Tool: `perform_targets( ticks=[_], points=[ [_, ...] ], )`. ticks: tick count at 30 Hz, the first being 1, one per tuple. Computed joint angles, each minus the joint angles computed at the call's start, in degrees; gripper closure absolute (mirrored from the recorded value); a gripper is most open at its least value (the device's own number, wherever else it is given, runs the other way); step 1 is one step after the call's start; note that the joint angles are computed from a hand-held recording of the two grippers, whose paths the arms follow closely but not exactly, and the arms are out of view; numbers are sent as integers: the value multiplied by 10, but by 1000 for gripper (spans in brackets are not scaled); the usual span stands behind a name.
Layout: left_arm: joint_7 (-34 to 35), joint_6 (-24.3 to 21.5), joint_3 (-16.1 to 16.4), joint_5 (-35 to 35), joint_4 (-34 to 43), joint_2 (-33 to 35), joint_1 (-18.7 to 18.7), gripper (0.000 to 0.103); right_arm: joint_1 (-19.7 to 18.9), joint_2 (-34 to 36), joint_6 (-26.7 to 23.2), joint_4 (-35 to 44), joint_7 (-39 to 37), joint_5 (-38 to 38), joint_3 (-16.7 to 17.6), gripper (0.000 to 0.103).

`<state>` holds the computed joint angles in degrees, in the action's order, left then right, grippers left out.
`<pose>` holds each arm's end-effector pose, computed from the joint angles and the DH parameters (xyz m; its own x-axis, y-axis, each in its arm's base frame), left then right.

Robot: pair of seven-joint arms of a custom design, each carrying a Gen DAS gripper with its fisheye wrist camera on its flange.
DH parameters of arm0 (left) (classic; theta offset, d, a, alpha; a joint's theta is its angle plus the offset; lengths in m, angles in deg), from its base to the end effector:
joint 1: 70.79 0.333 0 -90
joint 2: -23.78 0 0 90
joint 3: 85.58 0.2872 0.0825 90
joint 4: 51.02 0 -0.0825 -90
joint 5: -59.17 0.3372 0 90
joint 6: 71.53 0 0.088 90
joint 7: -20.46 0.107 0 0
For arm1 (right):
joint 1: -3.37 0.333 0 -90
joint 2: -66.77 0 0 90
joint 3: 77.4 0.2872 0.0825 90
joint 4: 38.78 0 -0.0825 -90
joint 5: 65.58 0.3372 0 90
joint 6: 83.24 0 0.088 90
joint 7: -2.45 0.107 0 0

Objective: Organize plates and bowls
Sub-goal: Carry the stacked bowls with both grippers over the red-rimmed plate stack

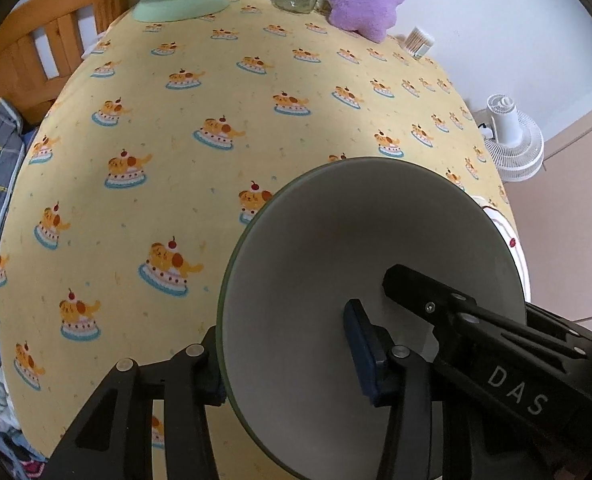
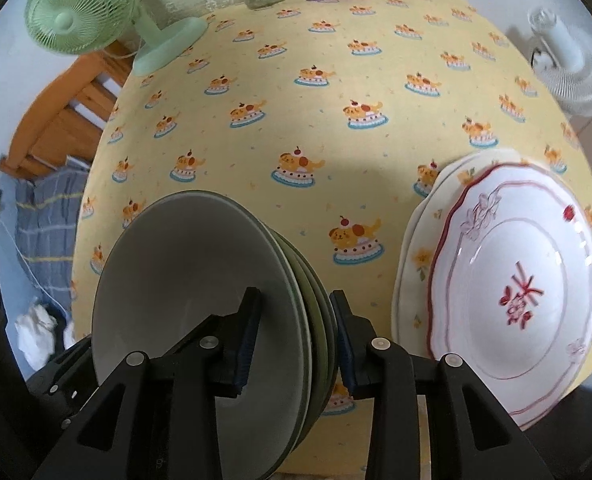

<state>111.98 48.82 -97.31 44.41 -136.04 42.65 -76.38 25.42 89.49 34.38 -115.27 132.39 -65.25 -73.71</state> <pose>0.6052 -0.1825 0.5056 -0.2409 -0.9218 0.3036 -0.9491 0.1583 -0.2724 0.5890 0.2755 0.5202 -0.2240 -0.9479 -0.2265 -0.9354 0.2744 -0.2229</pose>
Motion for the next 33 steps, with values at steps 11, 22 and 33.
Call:
perform_targets(
  ticks=[11,22,33],
  points=[
    [50,-13,0,2,20,-19,6,56,16,-22,-4,10,49,-21,-3,65],
    [89,-13,1,-24,8,-45,10,56,33,-53,-13,-1,111,-66,-2,65],
    [-6,39,-1,29,-28,-71,-33,56,-7,-119,53,-103,32,-27,6,65]
  ],
)
